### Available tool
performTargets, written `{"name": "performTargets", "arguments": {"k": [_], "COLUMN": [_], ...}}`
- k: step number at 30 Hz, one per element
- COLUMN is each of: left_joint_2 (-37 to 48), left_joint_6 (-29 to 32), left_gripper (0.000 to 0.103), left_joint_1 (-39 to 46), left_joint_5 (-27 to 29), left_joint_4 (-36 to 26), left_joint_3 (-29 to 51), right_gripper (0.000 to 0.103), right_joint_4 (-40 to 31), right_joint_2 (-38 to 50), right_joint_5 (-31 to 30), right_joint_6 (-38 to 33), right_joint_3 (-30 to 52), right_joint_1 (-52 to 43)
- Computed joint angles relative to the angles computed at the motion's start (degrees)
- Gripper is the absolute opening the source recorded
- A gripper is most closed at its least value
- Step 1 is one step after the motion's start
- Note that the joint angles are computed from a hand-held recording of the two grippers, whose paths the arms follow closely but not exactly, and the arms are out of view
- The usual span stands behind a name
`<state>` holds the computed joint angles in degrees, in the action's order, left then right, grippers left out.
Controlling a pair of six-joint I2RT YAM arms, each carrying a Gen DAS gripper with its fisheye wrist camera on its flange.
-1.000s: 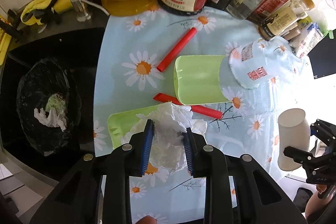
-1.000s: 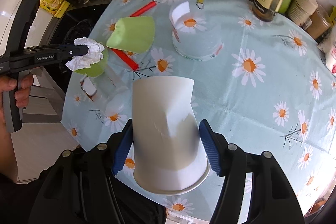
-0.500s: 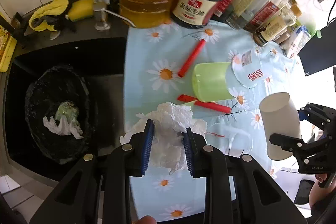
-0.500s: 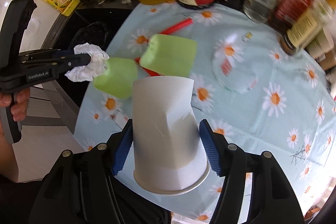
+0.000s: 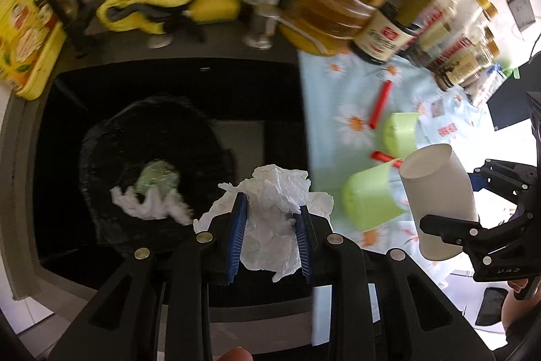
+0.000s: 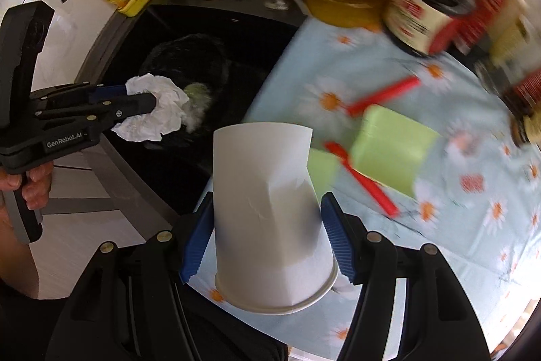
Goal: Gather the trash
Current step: 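Carry tissue and paper cup over the trash bag and open both grippers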
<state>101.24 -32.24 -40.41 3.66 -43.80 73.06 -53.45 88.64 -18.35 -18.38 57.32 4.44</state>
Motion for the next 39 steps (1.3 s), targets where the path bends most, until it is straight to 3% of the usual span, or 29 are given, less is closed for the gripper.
{"name": "performTargets", "arguments": {"k": [10, 17, 28, 30, 31, 35, 39], "left_joint_2": [-7.8, -8.2, -5.6, -4.5, -3.9, -2.0, -0.4], "left_joint_6": [11.7, 19.5, 26.1, 27.1, 27.4, 28.6, 29.4], "left_gripper": [0.026, 0.026, 0.030, 0.034, 0.042, 0.044, 0.044], "left_joint_1": [13.7, 21.5, 27.8, 28.4, 28.7, 29.8, 30.5], "left_joint_5": [4.2, 7.0, 10.4, 10.6, 10.8, 11.9, 12.4], "left_joint_4": [1.9, 2.0, 1.8, 1.7, 1.7, 2.1, 2.1], "left_joint_3": [-12.5, -15.2, -14.3, -13.6, -13.3, -12.7, -12.0], "right_gripper": [0.063, 0.063, 0.064, 0.064, 0.064, 0.064, 0.074], "right_joint_4": [5.9, 8.4, 7.8, 7.5, 7.3, 6.5, 6.1], "right_joint_2": [9.9, 17.0, 24.5, 25.5, 26.2, 28.1, 29.4], "right_joint_5": [1.1, 1.5, 1.2, 1.1, 1.1, 0.3, -0.1], "right_joint_6": [17.7, 27.2, 33.1, 33.5, 33.9, 35.4, 36.3], "right_joint_3": [7.6, 13.9, 23.3, 24.6, 25.4, 27.8, 29.5], "right_joint_1": [18.2, 26.1, 29.7, 29.6, 29.6, 28.6, 27.8]}}
